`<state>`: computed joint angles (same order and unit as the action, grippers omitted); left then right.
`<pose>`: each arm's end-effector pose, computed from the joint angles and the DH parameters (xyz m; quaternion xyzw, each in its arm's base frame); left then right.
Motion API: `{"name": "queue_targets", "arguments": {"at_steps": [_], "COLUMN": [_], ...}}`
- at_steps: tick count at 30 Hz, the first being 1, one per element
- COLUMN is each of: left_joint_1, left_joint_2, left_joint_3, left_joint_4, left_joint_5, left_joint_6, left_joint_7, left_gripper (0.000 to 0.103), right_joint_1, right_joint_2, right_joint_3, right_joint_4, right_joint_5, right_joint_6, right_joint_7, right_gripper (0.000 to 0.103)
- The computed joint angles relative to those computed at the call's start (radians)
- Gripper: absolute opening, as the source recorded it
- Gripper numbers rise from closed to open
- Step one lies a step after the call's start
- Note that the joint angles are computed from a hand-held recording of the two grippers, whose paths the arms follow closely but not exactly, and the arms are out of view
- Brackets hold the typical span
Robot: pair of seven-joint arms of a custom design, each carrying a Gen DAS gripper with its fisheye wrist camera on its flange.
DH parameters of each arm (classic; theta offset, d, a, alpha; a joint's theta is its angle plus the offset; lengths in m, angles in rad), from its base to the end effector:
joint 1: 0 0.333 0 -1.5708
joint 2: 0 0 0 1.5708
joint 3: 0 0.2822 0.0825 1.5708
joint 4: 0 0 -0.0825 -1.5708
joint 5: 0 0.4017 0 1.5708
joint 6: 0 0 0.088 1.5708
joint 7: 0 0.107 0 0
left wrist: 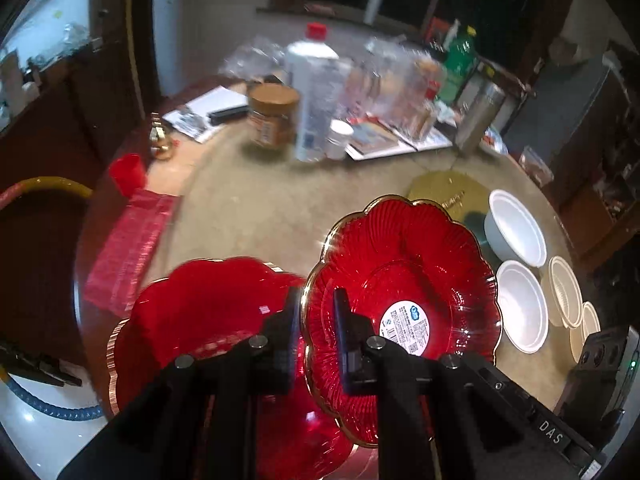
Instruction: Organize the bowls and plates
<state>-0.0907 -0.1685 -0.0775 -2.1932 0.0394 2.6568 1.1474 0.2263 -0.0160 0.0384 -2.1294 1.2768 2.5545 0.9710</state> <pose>0.5571 -0.0971 0.4884 -0.7427 0.5930 -0.2643 0.1641 0.5678 0.1401 0.4120 -0.5929 0.6575 0.1060 0.4527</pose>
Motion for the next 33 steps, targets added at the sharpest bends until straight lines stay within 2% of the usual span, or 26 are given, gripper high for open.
{"name": "queue_targets", "arguments": {"at_steps": [7,12,20,23,33], "left_joint_1": [0.01,-0.003,0.025,0.043,0.065], "left_joint_2": [-0.14,-0.183,-0.191,-0.187,-0.157], "left_joint_3": [0.061,0.123,0.126,0.109,0.093], "left_joint_4": [-0.185,-0.272,-0.326,-0.33,-0.326], "left_joint_5": [-0.043,-0.087,-0.045,-0.005,0.061], "left_joint_6": [0.083,0.102,0.126,0.131,0.12], "left_joint_7": [-0.003,0.009,-0.027,-0.056,-0.107], "left_gripper": [0.014,0.014,0.014,0.014,0.014], "right_joint_1": [0.045,0.075,0.108,0.114,0.126], "right_joint_2": [-0.005,0.024,0.081,0.095,0.135], "right_joint_3": [0.031,0.049,0.073,0.075,0.078], "right_joint_4": [0.022,0.047,0.086,0.094,0.126], "right_joint_5": [-0.063,-0.136,-0.315,-0.391,-0.536], "right_joint_6": [0.001,0.008,0.036,0.044,0.042], "right_joint_7": [-0.006,0.023,0.143,0.201,0.327], "right_gripper": [0.01,0.01,0.01,0.01,0.011]}}
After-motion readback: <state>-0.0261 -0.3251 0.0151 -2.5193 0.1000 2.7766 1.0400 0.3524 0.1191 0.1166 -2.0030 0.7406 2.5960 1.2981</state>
